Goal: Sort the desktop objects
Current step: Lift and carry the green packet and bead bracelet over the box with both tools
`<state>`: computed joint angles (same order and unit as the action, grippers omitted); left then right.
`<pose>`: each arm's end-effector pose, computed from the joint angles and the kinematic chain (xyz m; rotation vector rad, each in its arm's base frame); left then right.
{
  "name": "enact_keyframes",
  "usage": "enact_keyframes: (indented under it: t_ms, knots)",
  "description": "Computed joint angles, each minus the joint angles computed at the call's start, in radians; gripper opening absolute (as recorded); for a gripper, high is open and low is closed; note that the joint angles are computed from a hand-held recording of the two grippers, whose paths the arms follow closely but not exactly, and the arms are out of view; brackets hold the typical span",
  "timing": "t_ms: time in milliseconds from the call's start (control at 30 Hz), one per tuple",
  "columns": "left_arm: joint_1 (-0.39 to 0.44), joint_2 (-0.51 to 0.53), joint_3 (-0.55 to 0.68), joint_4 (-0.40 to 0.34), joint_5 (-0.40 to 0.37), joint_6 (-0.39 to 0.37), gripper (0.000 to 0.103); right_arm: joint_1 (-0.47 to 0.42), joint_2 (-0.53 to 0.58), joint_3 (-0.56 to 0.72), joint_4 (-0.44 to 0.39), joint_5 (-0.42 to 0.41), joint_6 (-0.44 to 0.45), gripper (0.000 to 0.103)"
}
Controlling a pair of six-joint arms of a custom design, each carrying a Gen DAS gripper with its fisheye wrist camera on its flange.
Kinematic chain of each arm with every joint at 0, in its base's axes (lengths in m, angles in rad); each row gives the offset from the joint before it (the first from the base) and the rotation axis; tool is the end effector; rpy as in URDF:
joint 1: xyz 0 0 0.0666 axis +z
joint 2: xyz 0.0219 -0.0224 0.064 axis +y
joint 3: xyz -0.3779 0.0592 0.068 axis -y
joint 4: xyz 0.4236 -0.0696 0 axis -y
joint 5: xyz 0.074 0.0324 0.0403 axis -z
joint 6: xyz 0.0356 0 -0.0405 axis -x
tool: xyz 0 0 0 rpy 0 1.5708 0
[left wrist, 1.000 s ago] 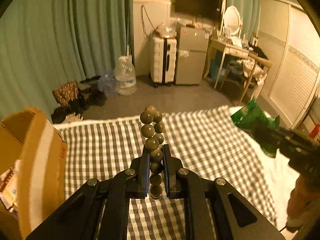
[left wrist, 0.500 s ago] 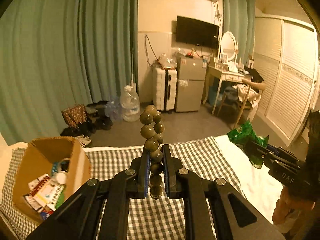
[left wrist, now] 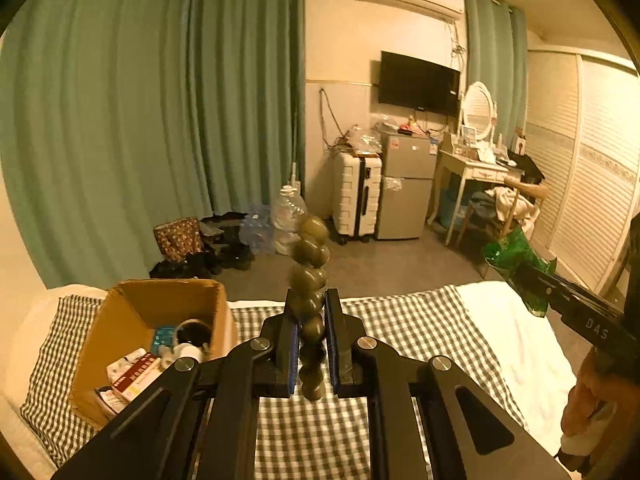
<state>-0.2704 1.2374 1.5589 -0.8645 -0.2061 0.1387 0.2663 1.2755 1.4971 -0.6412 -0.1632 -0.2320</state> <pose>0.4427 -0.1156 0.5874 0.0158 2.1011 -0.0281 0.4711 0.1341 0.5604 -0.1414 2.0120 0.4819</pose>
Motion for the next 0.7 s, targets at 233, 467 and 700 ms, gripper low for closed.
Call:
enact_keyframes:
  t_ms: [233, 467, 700]
  knots:
    - [0.087, -0.049, -0.082, 0.066, 0.05, -0.009, 0.011, 0.079, 0.041, 0.038, 0.004, 0.06, 0.019, 0.036]
    - [0.186, -0.07, -0.135, 0.135, 0.116, -0.01, 0.01, 0.15, 0.119, 0.095, -0.018, 0.095, 0.049, 0.036]
    - [0.297, -0.062, -0.161, 0.152, 0.167, -0.017, 0.01, 0.217, 0.215, 0.174, -0.022, 0.115, 0.078, 0.036]
